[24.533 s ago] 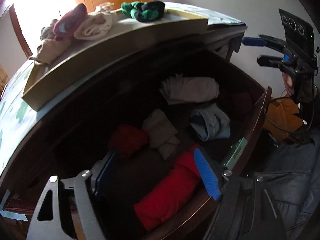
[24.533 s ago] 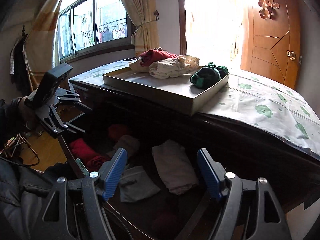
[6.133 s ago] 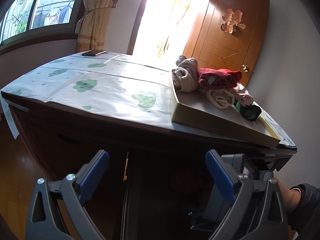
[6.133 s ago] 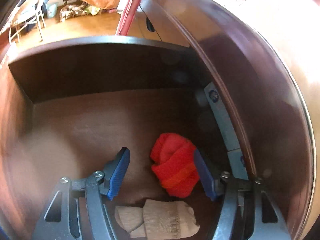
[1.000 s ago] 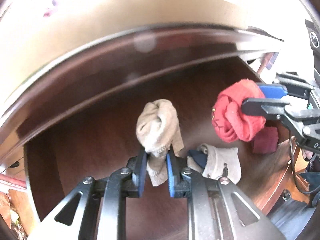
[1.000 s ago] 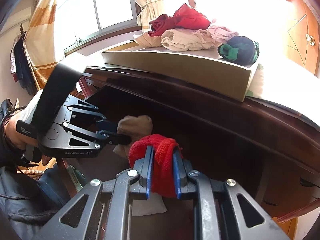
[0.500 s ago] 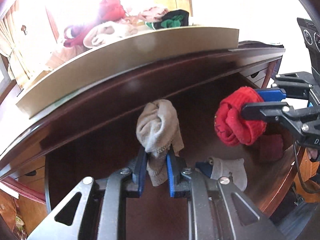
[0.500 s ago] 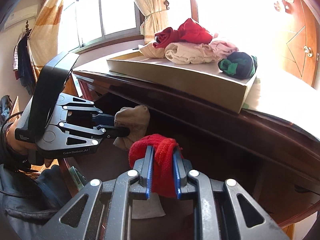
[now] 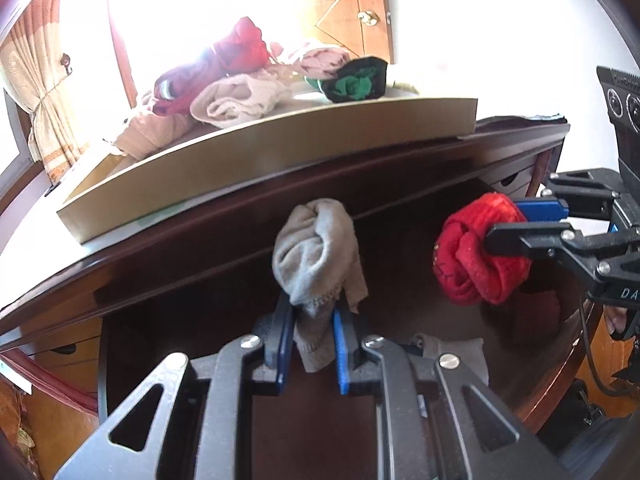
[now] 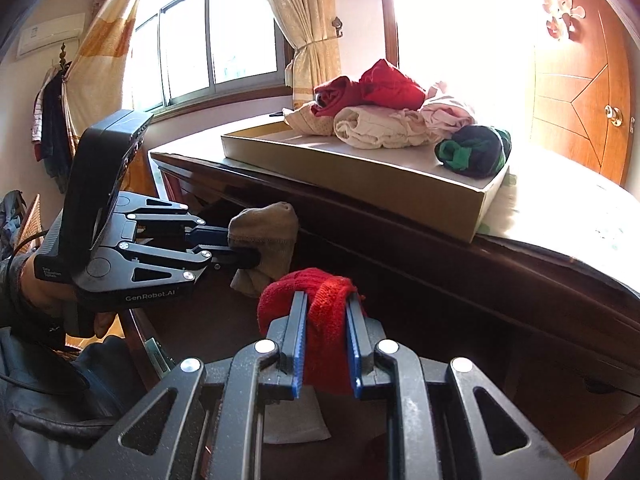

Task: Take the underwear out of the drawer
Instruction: 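Lift both held socks up out of the drawer toward the tray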

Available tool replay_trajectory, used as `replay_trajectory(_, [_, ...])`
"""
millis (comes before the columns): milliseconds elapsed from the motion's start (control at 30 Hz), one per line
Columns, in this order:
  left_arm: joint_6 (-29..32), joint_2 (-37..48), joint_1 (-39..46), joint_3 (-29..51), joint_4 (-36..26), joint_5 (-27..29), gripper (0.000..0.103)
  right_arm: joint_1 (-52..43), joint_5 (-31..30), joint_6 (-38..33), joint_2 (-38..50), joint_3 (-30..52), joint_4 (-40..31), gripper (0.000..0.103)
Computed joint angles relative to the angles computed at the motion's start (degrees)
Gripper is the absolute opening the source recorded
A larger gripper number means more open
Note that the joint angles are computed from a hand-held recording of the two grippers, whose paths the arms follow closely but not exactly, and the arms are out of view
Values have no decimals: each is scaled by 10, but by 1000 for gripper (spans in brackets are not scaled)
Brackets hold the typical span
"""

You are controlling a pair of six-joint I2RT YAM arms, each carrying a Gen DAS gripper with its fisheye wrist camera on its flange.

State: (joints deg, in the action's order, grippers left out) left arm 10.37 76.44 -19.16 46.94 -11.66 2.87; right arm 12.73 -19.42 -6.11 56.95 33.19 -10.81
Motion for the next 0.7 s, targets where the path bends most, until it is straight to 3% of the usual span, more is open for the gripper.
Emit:
replay_trajectory(267, [-19,-13,-17,-26,39,-16,15,-12,-14,-1,-25,-16,5,19])
replay_trajectory(700, [-25,-72,1,-71,55,2,15,-5,-24,-6,-49,-38,31,19])
